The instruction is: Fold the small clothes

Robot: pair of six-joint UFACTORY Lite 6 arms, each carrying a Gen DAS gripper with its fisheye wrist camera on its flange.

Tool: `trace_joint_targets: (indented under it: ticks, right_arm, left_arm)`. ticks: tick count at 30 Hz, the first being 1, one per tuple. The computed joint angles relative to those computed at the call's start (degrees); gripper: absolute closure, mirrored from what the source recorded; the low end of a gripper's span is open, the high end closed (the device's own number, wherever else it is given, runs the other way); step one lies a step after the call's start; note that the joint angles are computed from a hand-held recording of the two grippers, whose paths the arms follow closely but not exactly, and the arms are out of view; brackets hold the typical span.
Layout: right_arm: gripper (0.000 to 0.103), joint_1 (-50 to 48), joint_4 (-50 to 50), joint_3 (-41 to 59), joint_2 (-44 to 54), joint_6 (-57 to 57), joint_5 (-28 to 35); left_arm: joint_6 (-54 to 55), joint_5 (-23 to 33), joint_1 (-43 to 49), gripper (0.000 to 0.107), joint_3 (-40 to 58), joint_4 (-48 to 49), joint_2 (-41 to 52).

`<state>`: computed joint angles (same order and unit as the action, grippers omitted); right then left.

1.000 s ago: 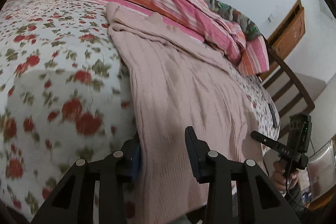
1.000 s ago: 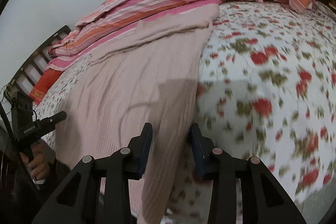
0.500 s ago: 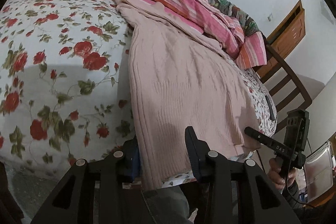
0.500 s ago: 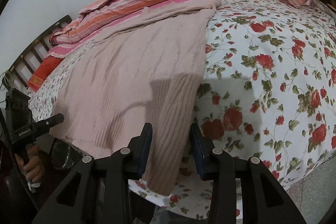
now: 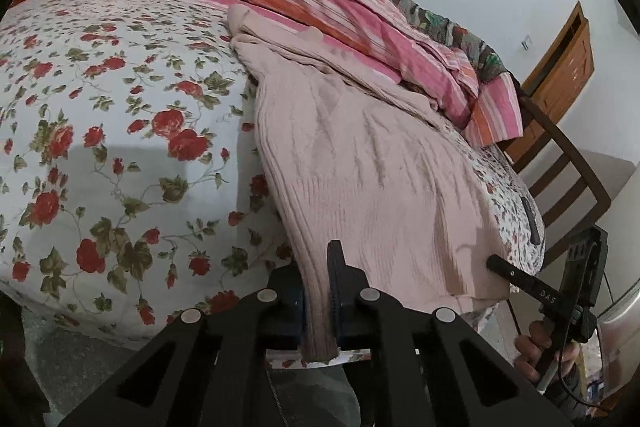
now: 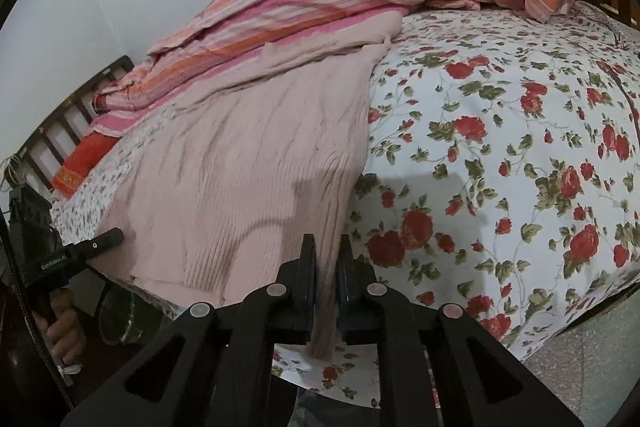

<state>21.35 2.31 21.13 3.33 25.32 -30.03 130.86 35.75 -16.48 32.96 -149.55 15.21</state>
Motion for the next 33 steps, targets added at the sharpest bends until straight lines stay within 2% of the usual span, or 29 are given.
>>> trace_joint_targets:
  ticks: [4, 5, 6, 8, 10, 11, 13, 18, 27, 33]
  right_arm:
    - [0.091, -1.44, -6.86, 2.23, 2.55, 6.50, 1.66]
    - [0.087, -1.63, -8.87, 3.09, 3.82, 8.34, 1.78]
    - [0.082, -1.37, -9.46, 3.79, 4.93, 9.34, 1.87]
    - [0.081, 0.32, -6.26, 4.20, 5.47, 6.96, 1.63]
    - [0.091, 1.42, -5.58, 4.73, 5.32, 5.37, 2.82]
    - [0.098, 1.58, -4.88, 4.10, 4.35, 4.44, 2.80]
    - [0.098, 1.50, -1.09, 1.05, 0.11, 1.40, 1.99]
    - [0.098, -1.80, -5.77, -2.24, -7.69, 5.70, 4.78]
    - [0.098, -0.87, -2.20, -3.17, -18.66, 2.91, 12.03]
    - [0.098, -4.54, -17.75, -2.29, -22.77, 18.57, 13.65]
  left_arm:
    - [-3.31, 0.35, 0.94, 0.097, 0.69, 2.36, 1.41]
    - [-4.34, 0.16, 1.02, 0.097, 1.07, 3.04, 1.78]
    - [-4.98, 0.16, 1.04, 0.097, 1.28, 3.56, 2.08]
    - [-6.24, 0.53, 1.27, 0.097, 1.24, 4.53, 2.07]
    - [-7.72, 0.98, 2.34, 0.099, 0.98, 6.75, 1.79]
    - [-9.38, 1.08, 3.36, 0.100, 0.80, 8.69, 1.33]
    - [-11.94, 2.91, 5.98, 0.100, -0.48, 11.75, -0.07]
    - [-18.67, 7.35, 12.79, 0.101, -3.77, 18.95, -4.61]
    - [-23.09, 3.55, 12.30, 0.101, -3.74, 22.77, -11.40]
    - [-27.88, 2.95, 12.53, 0.101, -1.30, 26.01, -14.17]
